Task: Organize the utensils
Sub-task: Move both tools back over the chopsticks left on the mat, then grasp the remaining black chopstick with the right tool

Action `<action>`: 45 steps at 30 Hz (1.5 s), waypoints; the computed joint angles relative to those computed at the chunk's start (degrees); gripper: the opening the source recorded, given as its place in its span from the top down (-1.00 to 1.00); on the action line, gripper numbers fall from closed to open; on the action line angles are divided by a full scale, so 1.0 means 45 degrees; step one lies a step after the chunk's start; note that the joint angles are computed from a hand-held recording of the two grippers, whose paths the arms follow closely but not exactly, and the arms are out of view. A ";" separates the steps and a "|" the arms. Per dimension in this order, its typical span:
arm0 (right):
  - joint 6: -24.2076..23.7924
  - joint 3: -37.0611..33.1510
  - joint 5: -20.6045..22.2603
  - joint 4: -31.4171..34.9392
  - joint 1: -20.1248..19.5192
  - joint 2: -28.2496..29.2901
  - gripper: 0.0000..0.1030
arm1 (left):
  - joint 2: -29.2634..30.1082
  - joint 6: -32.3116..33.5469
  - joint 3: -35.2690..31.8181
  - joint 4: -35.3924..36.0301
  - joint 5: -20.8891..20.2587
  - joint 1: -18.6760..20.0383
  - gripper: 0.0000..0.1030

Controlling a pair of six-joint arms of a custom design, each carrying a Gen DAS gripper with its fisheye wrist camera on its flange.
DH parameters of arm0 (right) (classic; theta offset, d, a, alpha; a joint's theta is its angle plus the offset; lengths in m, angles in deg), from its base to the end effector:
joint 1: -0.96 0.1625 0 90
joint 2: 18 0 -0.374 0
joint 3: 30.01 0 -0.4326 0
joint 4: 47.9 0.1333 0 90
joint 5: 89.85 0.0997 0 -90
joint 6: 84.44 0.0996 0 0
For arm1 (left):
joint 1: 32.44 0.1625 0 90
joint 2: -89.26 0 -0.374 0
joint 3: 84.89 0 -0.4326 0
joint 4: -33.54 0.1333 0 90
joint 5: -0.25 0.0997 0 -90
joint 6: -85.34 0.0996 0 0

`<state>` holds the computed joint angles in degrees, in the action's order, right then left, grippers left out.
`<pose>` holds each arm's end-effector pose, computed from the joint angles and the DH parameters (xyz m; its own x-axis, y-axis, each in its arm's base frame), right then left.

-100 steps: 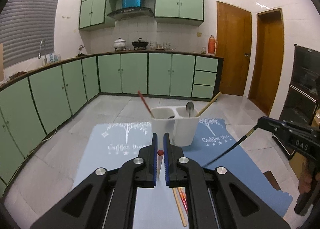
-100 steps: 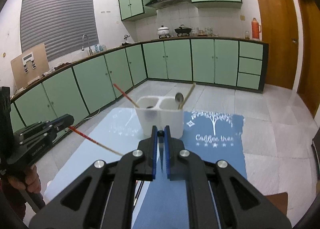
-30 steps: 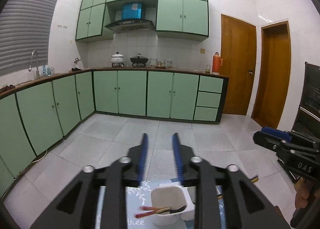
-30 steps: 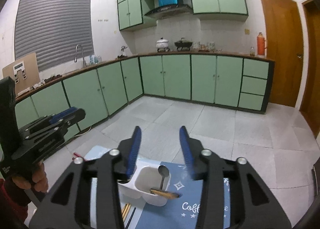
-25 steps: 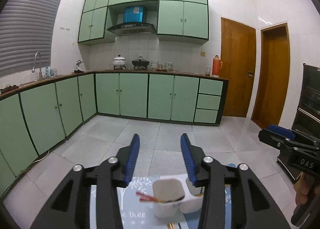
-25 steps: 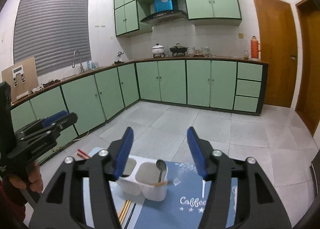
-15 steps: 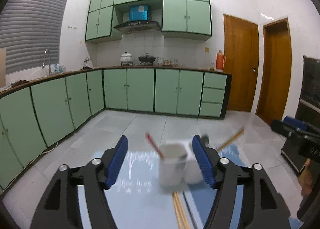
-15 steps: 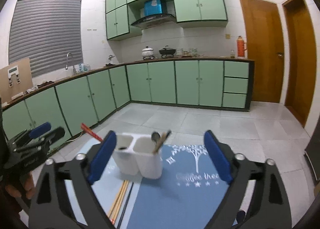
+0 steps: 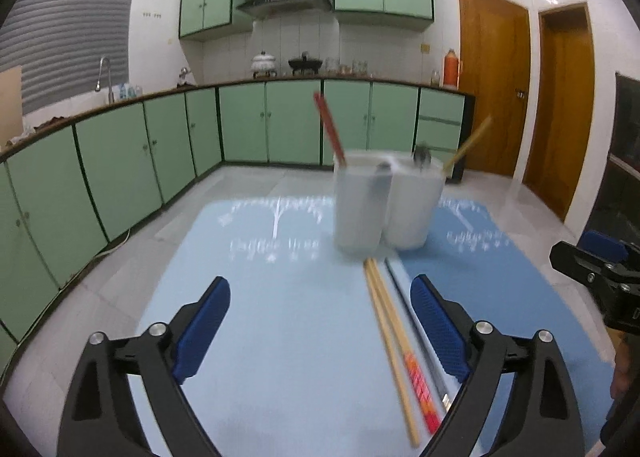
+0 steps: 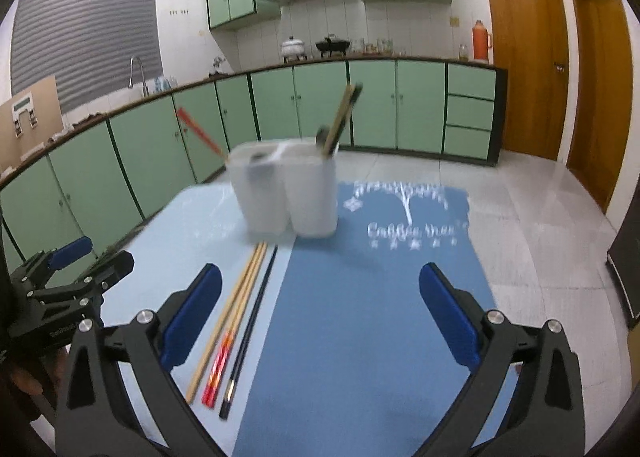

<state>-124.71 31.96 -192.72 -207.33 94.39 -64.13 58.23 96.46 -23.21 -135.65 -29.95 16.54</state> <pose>0.1595 -0.8046 0.3366 -0.7277 -0.2910 0.6211 -0.6631 0.5300 -0.5286 -0.3570 -0.7447 0.1763 -0.7057 -0.0592 -0.7060 0.5816 0.5207 -0.6250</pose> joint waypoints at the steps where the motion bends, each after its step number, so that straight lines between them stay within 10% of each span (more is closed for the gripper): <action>1: -0.0003 0.0271 -0.0077 -0.0089 -0.0024 -0.0083 -0.86 | -0.0130 -0.0156 0.0304 0.0064 0.0043 0.0001 -0.74; 14: 0.0216 0.2548 -0.0368 -0.1208 -0.0211 -0.0731 -0.83 | -0.1257 -0.1599 0.2604 0.0694 0.0709 -0.0044 -0.74; 45: -0.0033 0.2460 -0.1785 0.0735 0.0090 -0.0092 0.48 | -0.1918 -0.2897 0.3594 0.1658 0.0470 0.0102 -0.58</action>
